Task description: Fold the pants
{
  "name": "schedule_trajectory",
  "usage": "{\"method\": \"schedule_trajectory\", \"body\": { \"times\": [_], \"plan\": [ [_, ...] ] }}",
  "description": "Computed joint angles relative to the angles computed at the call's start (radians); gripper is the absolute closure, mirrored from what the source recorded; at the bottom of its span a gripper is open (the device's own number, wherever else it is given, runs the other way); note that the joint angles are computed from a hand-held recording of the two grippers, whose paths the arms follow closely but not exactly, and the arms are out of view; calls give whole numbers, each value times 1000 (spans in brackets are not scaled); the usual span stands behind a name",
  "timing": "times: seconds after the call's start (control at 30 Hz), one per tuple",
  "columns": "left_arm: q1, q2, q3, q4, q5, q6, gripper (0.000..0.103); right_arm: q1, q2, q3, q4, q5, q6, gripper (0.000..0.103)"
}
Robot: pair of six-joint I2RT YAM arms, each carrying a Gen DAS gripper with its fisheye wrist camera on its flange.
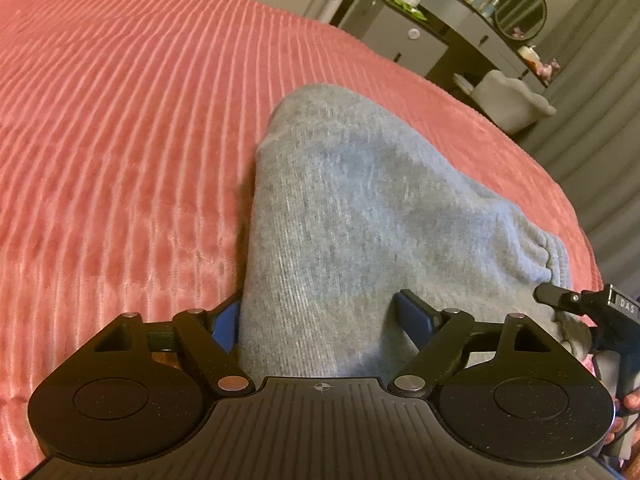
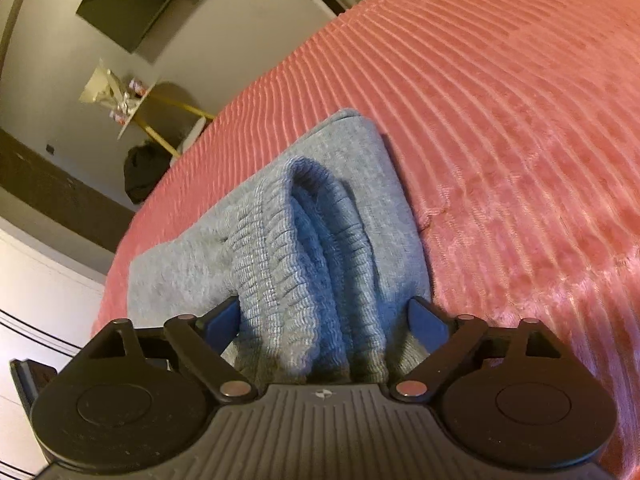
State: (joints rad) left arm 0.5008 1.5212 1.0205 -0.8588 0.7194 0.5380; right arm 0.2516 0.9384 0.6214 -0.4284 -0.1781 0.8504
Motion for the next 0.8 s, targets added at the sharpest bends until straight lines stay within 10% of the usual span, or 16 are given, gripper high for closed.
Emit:
{"method": "schedule_trajectory", "body": {
  "times": [0.13,0.27,0.37,0.53,0.7,0.8],
  "plan": [
    [14,62,54,-58,23,14,15,34,27,30,-12,45,20,14],
    [55,103,108,-146,81,56,45,68,7,29,-15,64,21,35],
    [62,108,107,-153,86,98,40,20,-13,22,-19,-8,-5,37],
    [-27,141,140,-132,34,19,19,-105,74,10,70,-206,-11,4],
    [-67,69,115,-84,-14,-33,53,-8,150,106,-5,-64,-24,9],
    [-62,12,100,-69,-13,-51,67,97,132,144,-73,90,-77,35]
  ]
}}
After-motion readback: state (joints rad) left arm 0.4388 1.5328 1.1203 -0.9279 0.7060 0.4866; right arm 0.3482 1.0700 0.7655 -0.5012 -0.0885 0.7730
